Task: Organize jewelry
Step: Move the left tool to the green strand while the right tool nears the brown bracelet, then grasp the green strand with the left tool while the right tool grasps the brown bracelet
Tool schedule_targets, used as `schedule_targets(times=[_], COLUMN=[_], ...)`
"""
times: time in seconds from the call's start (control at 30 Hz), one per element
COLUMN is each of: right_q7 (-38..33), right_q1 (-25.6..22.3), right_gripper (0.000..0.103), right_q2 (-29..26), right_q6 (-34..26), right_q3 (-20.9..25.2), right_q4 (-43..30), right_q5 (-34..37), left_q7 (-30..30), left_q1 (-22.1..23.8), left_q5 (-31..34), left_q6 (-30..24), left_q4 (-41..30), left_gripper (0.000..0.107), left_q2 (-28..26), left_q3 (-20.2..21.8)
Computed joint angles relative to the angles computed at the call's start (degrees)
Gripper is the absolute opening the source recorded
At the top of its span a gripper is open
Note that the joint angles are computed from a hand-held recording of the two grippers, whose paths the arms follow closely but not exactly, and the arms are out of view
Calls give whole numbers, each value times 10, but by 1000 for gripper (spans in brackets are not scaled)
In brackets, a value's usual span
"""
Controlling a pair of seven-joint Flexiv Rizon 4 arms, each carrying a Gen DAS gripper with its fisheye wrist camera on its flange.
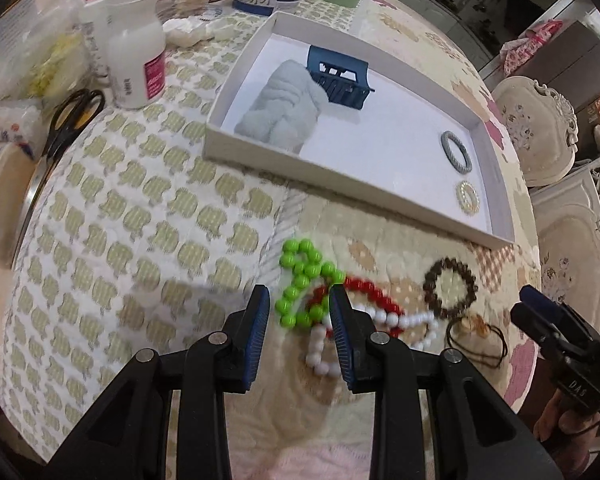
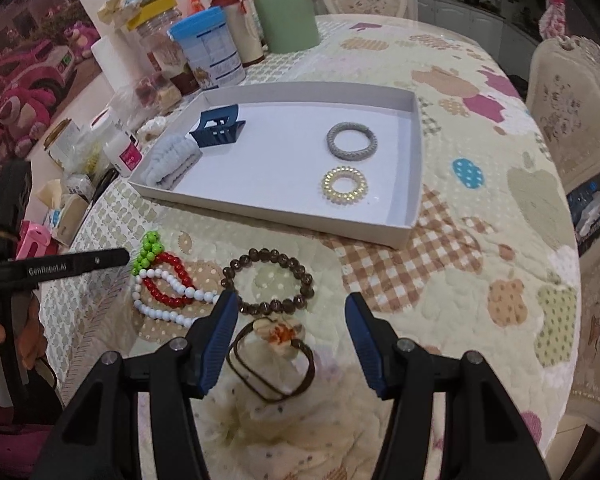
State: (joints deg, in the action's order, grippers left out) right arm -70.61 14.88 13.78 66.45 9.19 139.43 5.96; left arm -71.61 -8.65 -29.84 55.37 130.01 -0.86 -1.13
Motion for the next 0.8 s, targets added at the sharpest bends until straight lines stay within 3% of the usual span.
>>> schedule_targets(times=[0.3, 0.33, 0.37, 0.47, 0.53, 0.8], right_q7=[-40, -38, -36, -40, -41, -115], right_q1=[-5, -8, -10, -14, -16, -10], right_gripper=[57, 50, 37, 15, 11, 11], right_q2=[-89, -100, -109, -128, -133, -80], right_q6=[7, 12, 17, 53, 60, 53], right_q3=[-7, -6, -4, 1, 4, 4], right_q4=[-36, -38, -39, -37, -37, -56], right_q5=[-12, -22, -24, -25, -31, 86], left_q7=[-18, -16, -11, -4, 0, 13], left_q1=[4, 4, 4, 8, 10, 12], left_q5=[29, 28, 21, 6, -4, -34], left_q6=[4, 7, 10, 7, 6, -9], left_q4=[-31, -31, -32, -35, -33, -27], left_gripper=[31, 31, 26, 12, 10, 10], left_q2=[-45, -47, -49, -55, -55, -14], left_q3=[-11, -12, -13, -15, -14, -5])
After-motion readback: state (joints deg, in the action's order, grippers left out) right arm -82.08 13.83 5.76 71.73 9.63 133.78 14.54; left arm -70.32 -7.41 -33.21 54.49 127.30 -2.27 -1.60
